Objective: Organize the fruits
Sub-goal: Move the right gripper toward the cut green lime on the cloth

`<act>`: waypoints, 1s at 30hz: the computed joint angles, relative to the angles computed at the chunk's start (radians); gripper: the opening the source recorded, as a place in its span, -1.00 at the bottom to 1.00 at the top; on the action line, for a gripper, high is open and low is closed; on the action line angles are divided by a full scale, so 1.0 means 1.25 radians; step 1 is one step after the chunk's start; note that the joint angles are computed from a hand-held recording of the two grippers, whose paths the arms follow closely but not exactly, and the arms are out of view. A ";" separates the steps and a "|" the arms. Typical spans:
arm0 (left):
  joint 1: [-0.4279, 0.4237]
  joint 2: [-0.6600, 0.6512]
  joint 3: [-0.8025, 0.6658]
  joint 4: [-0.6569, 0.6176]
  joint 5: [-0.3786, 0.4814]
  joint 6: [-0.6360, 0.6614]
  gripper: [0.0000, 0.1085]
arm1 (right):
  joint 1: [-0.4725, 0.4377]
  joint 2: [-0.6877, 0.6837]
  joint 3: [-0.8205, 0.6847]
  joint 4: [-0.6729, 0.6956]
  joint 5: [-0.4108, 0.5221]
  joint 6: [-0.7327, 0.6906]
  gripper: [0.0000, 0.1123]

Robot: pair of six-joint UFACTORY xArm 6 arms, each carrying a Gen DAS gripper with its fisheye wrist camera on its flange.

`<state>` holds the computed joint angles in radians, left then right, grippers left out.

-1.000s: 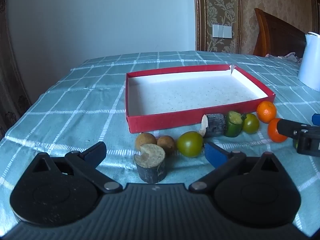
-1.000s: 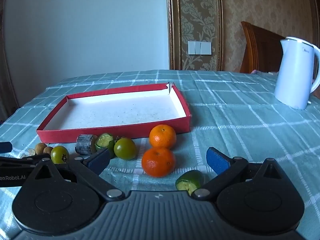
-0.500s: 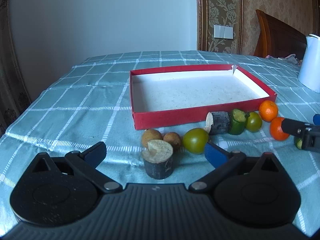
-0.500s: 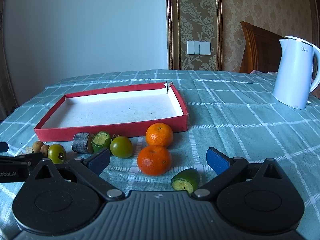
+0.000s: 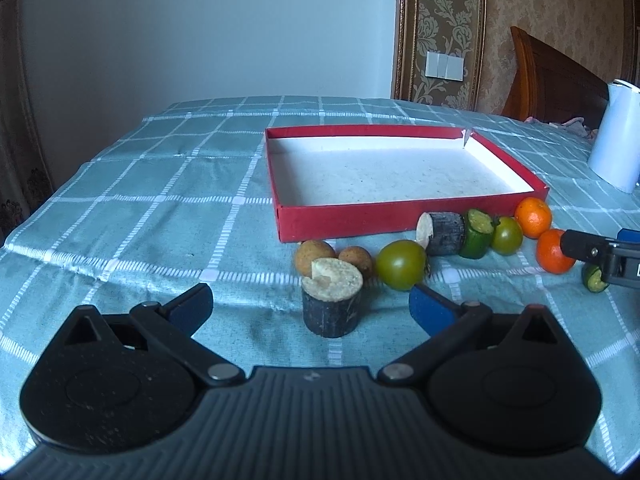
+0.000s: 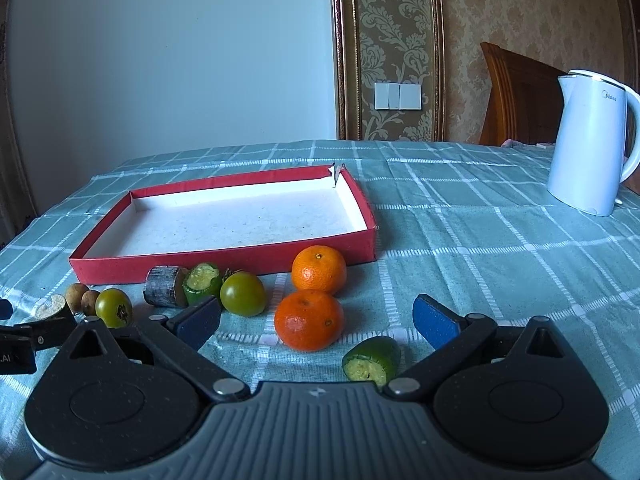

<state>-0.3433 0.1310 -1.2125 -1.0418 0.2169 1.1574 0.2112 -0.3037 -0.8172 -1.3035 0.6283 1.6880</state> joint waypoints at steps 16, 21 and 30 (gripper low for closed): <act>-0.007 0.022 -0.010 0.050 -0.013 -0.036 0.90 | -0.016 -0.014 0.026 0.021 -0.013 -0.020 0.83; -0.010 0.026 -0.011 0.054 -0.017 -0.038 0.90 | -0.025 -0.014 0.028 0.028 -0.029 -0.026 0.83; -0.010 0.035 -0.017 0.062 -0.007 -0.045 0.90 | -0.030 -0.018 0.034 0.025 -0.042 -0.039 0.83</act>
<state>-0.3559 0.1743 -1.2336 -0.9642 0.2087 1.1017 0.1738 -0.3257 -0.7744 -1.2719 0.5758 1.6390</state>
